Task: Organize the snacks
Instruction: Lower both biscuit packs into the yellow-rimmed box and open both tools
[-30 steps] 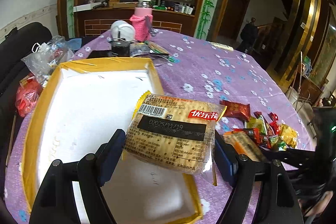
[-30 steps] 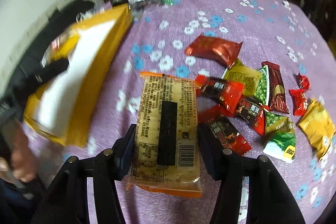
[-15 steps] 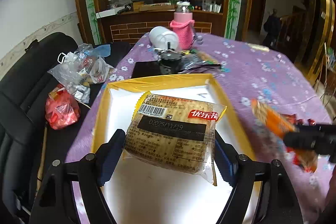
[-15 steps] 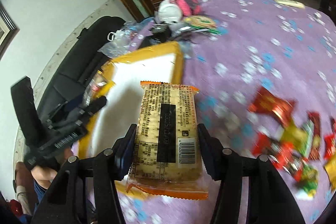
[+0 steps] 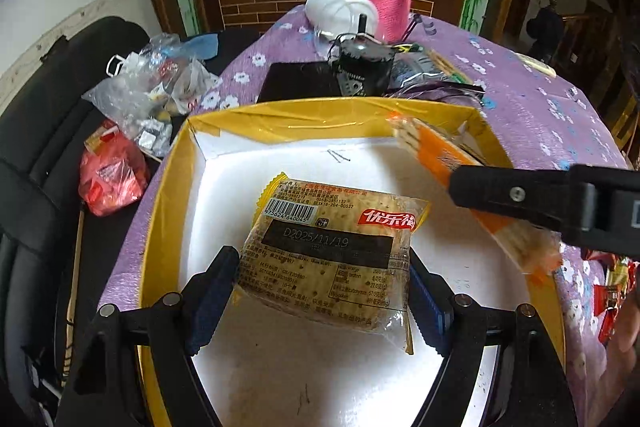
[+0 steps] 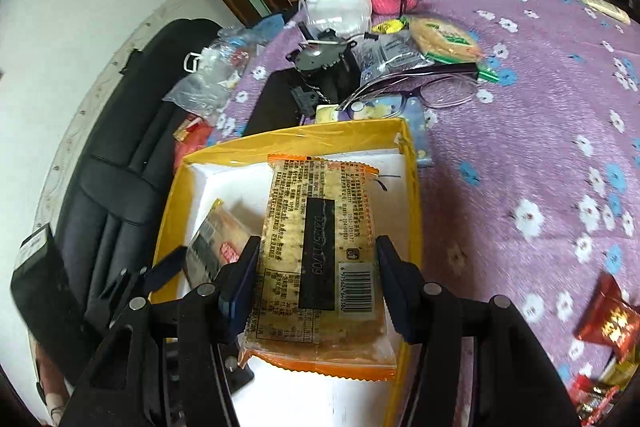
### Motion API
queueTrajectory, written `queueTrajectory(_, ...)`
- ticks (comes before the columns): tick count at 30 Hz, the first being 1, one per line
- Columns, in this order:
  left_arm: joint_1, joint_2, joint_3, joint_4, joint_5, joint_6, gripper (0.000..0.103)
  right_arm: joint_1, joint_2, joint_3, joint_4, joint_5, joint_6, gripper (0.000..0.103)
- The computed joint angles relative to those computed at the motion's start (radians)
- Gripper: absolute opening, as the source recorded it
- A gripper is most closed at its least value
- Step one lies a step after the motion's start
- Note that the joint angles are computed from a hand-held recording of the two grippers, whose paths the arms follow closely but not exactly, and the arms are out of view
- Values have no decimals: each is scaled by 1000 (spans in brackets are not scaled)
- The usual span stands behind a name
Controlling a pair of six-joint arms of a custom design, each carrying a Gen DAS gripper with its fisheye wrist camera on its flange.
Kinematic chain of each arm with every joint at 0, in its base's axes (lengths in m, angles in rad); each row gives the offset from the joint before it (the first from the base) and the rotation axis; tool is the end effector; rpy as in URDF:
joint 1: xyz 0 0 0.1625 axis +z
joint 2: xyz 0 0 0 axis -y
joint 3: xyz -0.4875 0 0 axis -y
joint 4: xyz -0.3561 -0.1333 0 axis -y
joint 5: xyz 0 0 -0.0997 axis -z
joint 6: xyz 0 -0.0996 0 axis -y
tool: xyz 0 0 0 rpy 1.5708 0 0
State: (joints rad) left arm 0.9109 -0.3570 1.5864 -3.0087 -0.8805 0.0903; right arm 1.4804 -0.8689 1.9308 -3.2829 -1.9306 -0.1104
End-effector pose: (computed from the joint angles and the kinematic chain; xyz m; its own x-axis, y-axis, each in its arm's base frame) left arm -0.2672 -0.6653 -0.0572 -0.6331 0.4367 -0.6391 0.6595 0.7366 -0.1500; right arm 0.0415 -0.6304 0.2099 -0.9153 0.2076 0.3452 -0.0292 0.8206 -0.5708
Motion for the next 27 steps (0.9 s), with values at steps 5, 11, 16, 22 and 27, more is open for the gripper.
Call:
queueTrajectory(5, 4, 13, -18, 15, 14, -2, 83, 9, 46, -46, 6, -50, -24, 55)
queueTrajectory(11, 11, 22, -34, 34, 22, -20, 84, 17, 79, -64, -17, -87, -50, 55)
queueTrajectory(16, 16, 17, -35, 41, 6, -32, 85, 19, 79, -64, -13, -90, -52, 55)
queueTrajectory(22, 12, 12, -26, 30, 12, -32, 87, 13, 55, -40, -13, -58, -37, 56)
queueTrajectory(27, 1, -19, 18, -17, 5, -42, 87, 12, 12, 24, -64, -16, -43, 56)
